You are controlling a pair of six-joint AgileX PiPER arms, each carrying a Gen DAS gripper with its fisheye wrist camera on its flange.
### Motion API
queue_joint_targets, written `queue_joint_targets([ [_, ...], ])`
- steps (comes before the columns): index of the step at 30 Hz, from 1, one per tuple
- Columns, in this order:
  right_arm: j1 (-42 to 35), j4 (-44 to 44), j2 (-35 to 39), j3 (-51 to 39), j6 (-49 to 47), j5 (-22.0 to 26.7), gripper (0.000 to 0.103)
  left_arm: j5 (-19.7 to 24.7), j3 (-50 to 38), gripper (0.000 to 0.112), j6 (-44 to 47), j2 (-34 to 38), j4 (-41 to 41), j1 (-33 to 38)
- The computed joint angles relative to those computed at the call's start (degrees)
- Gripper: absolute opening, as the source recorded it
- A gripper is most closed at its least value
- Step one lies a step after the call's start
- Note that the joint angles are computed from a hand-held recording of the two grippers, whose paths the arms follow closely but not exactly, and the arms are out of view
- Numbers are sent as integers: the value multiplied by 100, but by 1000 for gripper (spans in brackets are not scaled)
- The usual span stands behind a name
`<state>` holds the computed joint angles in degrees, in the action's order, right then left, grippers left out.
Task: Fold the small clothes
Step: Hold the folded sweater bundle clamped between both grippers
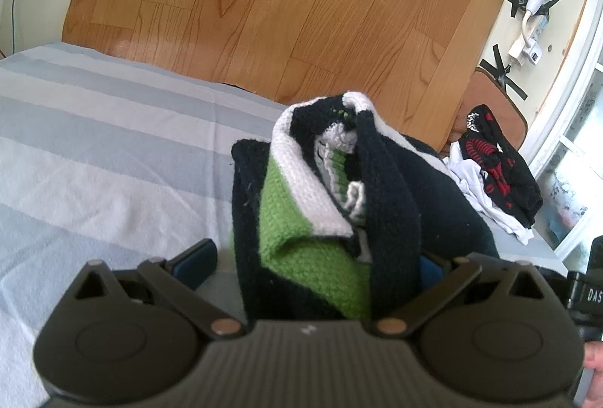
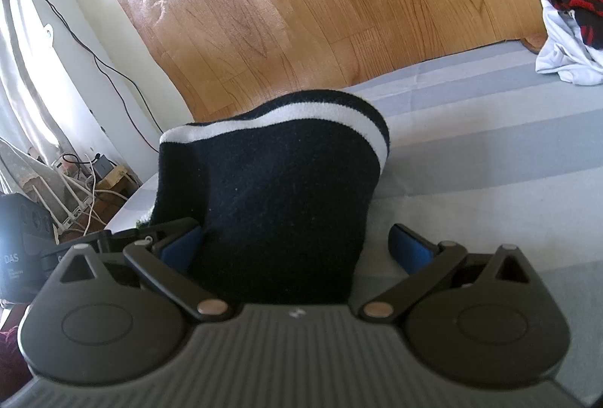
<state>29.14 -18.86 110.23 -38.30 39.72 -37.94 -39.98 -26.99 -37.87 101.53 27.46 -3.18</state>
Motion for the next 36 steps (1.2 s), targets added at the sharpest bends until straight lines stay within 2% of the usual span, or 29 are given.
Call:
queue_joint_targets([
  [8,85,163,-23,-74,-174,195,103,35,-25,103,35,10,-53,-28],
  [36,162,373,-71,-63,-355,281,103,35,-17,103,39,2,-66,-36],
])
